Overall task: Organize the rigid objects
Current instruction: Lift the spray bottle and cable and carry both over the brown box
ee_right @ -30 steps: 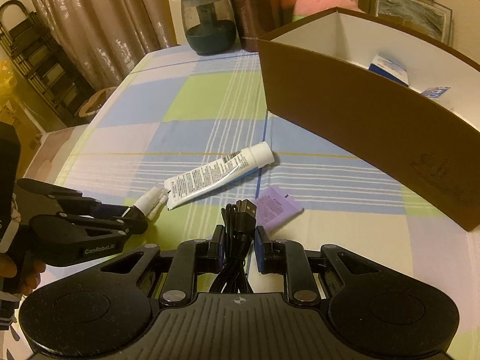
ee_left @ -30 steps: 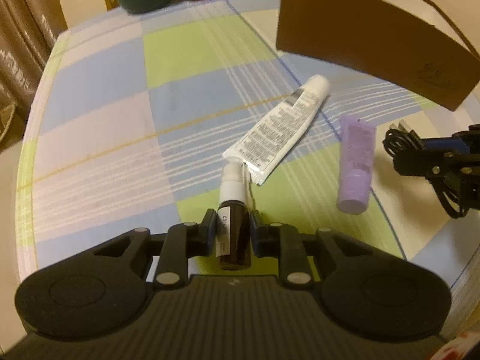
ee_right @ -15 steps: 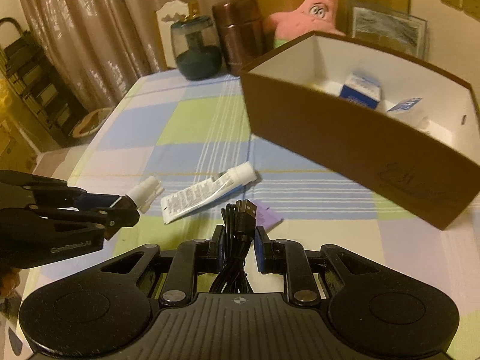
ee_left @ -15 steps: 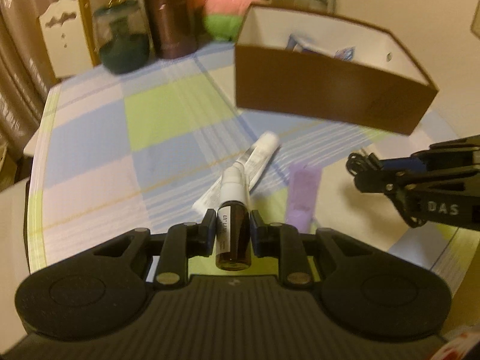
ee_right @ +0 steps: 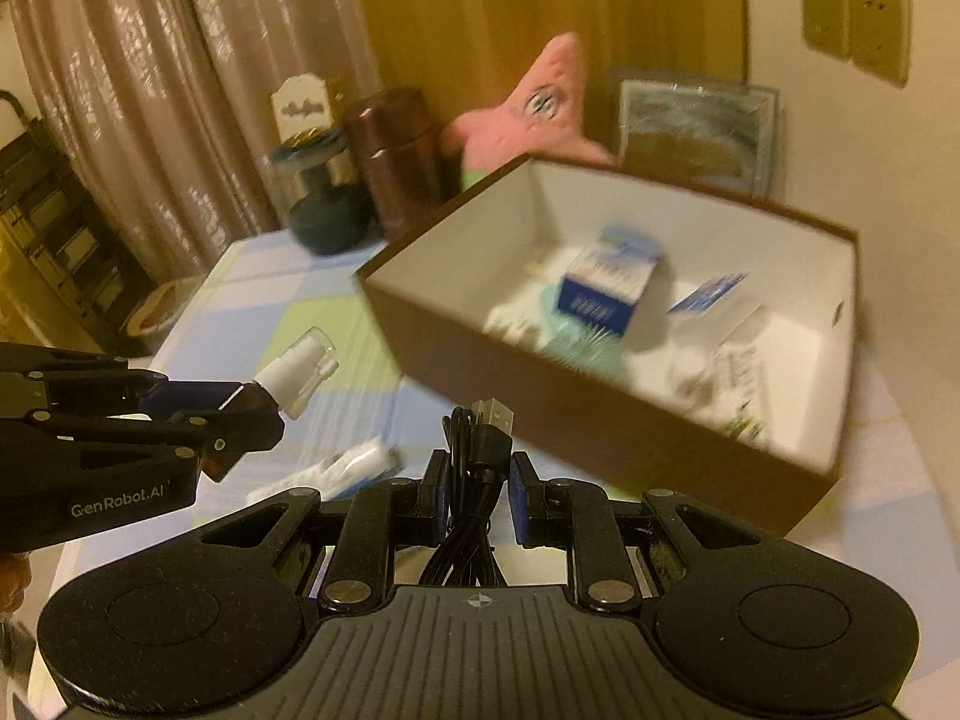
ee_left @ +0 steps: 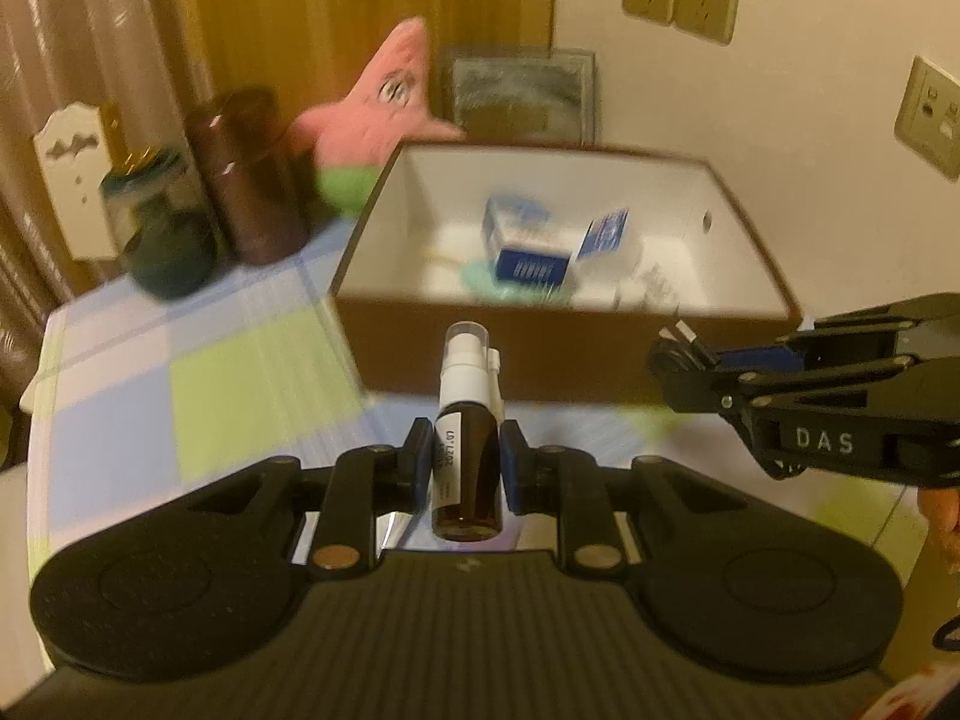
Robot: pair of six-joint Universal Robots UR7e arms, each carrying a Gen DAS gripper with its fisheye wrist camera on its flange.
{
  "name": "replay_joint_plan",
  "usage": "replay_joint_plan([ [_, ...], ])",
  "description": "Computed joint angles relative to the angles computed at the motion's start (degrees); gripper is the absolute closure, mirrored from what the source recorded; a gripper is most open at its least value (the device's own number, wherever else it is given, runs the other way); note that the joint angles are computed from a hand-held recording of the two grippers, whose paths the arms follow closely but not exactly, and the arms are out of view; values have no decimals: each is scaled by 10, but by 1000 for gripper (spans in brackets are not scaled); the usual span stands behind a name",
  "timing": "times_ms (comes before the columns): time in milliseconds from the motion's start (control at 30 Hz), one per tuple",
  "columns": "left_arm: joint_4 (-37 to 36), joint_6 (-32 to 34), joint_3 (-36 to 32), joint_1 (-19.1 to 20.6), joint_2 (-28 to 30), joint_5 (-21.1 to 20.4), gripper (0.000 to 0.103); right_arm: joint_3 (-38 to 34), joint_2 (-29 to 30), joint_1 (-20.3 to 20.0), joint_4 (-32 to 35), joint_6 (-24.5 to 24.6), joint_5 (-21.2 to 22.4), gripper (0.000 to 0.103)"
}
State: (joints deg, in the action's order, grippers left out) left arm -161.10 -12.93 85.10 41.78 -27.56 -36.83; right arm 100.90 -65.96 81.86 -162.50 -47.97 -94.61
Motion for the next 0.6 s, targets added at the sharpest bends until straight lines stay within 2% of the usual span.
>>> replay_joint_plan([
  [300, 31, 87, -201, 19, 100, -10, 82, -124, 46, -3, 47, 13, 13, 83],
  [600, 135, 132, -413, 50, 201, -11, 82, -253, 128, 3, 91, 39, -4, 83],
])
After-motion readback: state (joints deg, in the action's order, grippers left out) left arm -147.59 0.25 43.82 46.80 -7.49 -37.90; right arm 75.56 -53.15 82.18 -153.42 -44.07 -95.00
